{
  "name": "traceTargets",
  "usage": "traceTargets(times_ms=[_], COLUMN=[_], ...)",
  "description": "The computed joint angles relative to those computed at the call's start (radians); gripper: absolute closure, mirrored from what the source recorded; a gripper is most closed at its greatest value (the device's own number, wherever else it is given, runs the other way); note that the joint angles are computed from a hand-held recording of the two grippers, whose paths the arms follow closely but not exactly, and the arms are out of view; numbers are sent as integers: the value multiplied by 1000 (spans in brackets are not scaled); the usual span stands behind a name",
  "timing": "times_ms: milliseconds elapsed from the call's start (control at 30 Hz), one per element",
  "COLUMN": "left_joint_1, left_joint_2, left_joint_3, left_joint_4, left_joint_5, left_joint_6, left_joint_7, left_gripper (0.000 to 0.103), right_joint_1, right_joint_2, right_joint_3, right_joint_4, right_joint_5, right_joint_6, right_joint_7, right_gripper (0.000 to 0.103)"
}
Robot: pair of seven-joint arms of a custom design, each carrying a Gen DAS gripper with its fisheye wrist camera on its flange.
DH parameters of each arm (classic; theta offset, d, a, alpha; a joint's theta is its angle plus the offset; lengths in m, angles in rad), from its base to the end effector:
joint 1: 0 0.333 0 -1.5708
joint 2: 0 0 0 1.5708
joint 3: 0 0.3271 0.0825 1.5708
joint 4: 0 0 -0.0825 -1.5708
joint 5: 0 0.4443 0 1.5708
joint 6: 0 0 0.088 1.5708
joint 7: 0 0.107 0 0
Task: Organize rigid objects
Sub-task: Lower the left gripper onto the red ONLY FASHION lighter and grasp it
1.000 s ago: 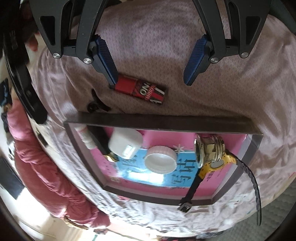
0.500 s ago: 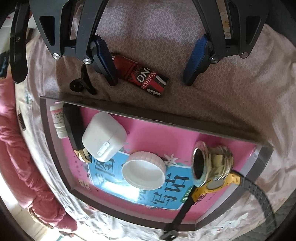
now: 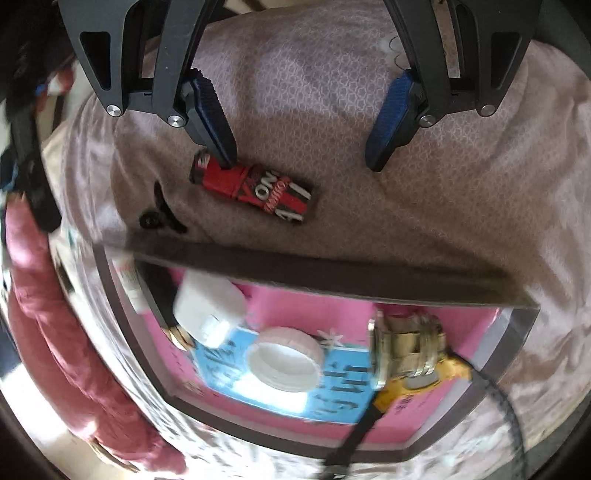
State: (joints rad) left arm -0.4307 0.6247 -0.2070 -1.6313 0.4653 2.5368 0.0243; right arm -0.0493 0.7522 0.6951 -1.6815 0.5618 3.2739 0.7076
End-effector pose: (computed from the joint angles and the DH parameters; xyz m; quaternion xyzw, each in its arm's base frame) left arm 0.6269 -0.4450 0.2624 -0.8746 0.4499 -0.1728 0.0521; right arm 0.6965 0.3323 0.2929 -0.7654 0.4367 -0.1502 0.4482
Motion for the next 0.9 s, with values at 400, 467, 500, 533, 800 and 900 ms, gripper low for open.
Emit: traceTargets(times_ms=[400,467,500,533,800,900], left_joint_1=[-64,-66,-63,-61,-89,-103], left_joint_2=[80,108,120,137,183,188], left_joint_3=[50,49,50,51,71,83], left_joint_4=[111,153,173,200,266,272], left_joint_5=[161,150,144,139,167,185], left_joint_6=[57,25,22,18,-27,-47], left_joint_7=[93,123,135,149,303,338], left_gripper=[28,28,28,26,21,21], right_joint_1=[0,-1,0,4,37,84], right_joint_2=[1,2,2,1,-5,-18], right_joint_3=[-4,-5,-6,-12,-48,-103], right_joint_4=[7,8,10,13,31,43], right_joint_5=[8,11,13,16,57,87], right_joint_6=[-6,-6,-8,-14,-61,-97], right_joint_7=[17,17,17,19,-11,-18], right_gripper=[39,39,39,39,39,39])
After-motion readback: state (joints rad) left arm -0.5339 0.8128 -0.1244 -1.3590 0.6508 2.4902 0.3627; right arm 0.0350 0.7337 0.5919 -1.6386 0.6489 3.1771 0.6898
